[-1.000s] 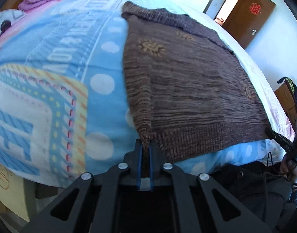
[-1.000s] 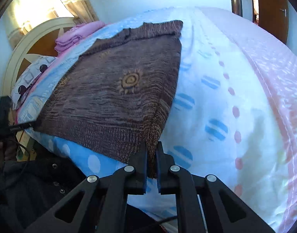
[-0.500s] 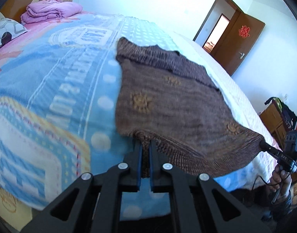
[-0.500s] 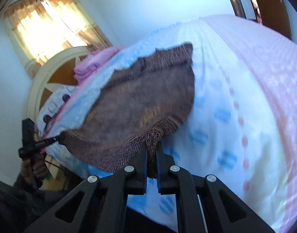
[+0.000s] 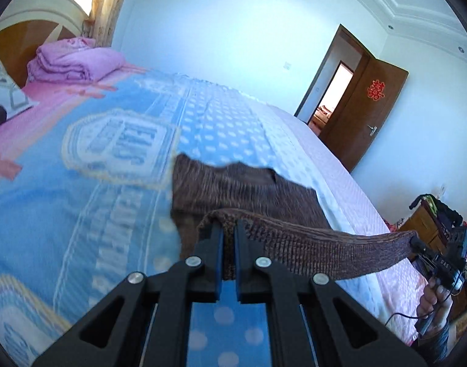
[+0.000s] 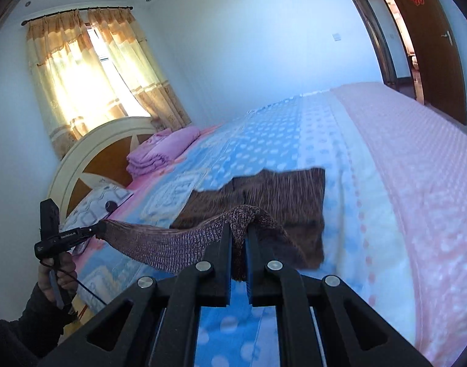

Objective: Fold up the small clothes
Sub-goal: 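Lift the hem with both tools and fold it over toward the collar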

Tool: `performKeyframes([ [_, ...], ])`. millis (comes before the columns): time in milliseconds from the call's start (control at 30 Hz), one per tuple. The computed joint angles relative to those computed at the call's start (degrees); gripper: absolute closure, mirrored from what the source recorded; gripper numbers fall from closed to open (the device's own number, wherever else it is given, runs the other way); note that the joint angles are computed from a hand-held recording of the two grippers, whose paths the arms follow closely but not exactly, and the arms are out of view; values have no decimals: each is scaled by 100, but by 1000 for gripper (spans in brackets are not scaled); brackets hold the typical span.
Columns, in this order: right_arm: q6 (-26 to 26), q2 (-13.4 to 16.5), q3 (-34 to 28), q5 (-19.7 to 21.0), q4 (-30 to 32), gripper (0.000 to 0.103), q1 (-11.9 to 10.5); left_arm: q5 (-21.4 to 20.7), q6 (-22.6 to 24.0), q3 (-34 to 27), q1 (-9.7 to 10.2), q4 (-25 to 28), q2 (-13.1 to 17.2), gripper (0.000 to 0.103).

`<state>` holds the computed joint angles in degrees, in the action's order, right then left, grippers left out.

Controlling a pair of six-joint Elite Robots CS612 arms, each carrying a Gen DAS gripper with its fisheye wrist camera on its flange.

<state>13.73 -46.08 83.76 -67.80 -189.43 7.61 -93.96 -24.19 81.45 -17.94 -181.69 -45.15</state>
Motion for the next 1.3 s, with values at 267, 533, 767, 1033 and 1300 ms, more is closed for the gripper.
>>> performKeyframes([
  [267, -93, 240, -689, -112, 384, 96, -29, 50, 131, -814, 55, 387, 341, 97],
  [533, -49, 616, -1447, -310, 898, 96, -48, 62, 239, -1671, 84, 811, 762, 97],
  [767, -5, 1062, -2207, -403, 1598, 96, -70, 90, 132, -2450, 132, 1468, 1256, 97],
  [1033, 19, 1715, -3330, -555, 2580, 96, -64, 68, 77, -3789, 196, 2543, 2045, 97],
  [1300, -269, 2865, -5518, -1272, 4772, 79, 4, 1686, 132, -5607, 76, 4575, 3086, 92],
])
